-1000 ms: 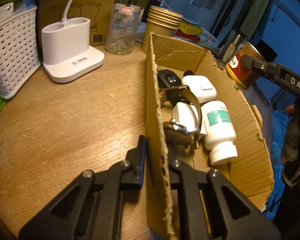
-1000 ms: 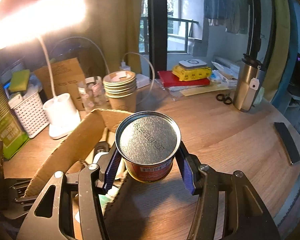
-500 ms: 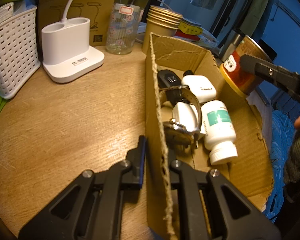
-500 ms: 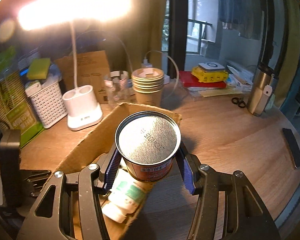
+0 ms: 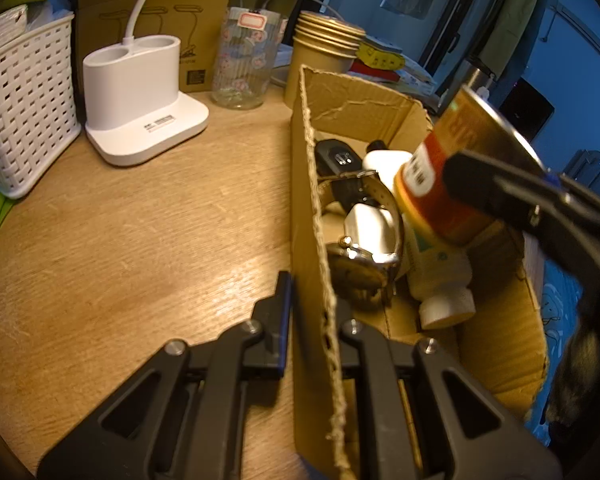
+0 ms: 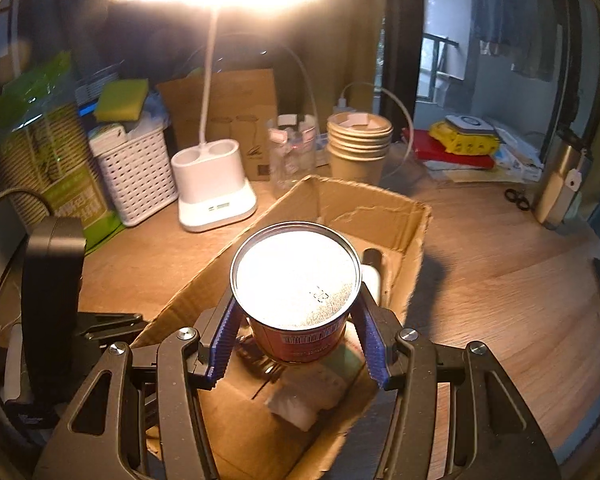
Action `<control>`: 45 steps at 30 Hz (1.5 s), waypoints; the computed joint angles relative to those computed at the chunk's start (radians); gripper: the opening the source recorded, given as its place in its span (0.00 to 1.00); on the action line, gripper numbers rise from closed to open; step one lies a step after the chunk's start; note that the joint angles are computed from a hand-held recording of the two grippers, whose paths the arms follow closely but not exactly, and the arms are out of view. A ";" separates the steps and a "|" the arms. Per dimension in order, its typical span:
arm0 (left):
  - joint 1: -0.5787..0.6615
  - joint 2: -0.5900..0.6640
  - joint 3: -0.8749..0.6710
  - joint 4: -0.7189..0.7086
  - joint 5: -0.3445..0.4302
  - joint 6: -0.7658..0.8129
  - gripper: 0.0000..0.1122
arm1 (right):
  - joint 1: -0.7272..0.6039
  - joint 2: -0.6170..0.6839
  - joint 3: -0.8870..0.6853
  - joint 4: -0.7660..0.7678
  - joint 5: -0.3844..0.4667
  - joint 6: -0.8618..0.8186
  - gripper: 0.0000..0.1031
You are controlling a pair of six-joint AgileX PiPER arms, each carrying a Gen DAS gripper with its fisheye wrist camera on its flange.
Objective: Organize rigid objects
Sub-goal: 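Lift the tin can and carry it over the box, then lower the tin can into the box and open the right gripper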
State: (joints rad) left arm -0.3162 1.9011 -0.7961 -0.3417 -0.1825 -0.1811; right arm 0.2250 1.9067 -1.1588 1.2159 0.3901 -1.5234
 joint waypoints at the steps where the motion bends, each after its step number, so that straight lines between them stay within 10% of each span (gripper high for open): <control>1: 0.000 0.000 0.000 0.000 0.000 0.000 0.10 | 0.001 0.002 0.000 -0.001 0.003 0.001 0.55; 28: -0.001 0.000 0.000 -0.005 0.000 0.005 0.10 | -0.057 0.052 -0.090 -0.128 0.268 0.161 0.55; 45: -0.002 -0.002 0.002 -0.017 -0.001 0.015 0.10 | -0.068 0.031 -0.038 -0.237 0.223 0.187 0.60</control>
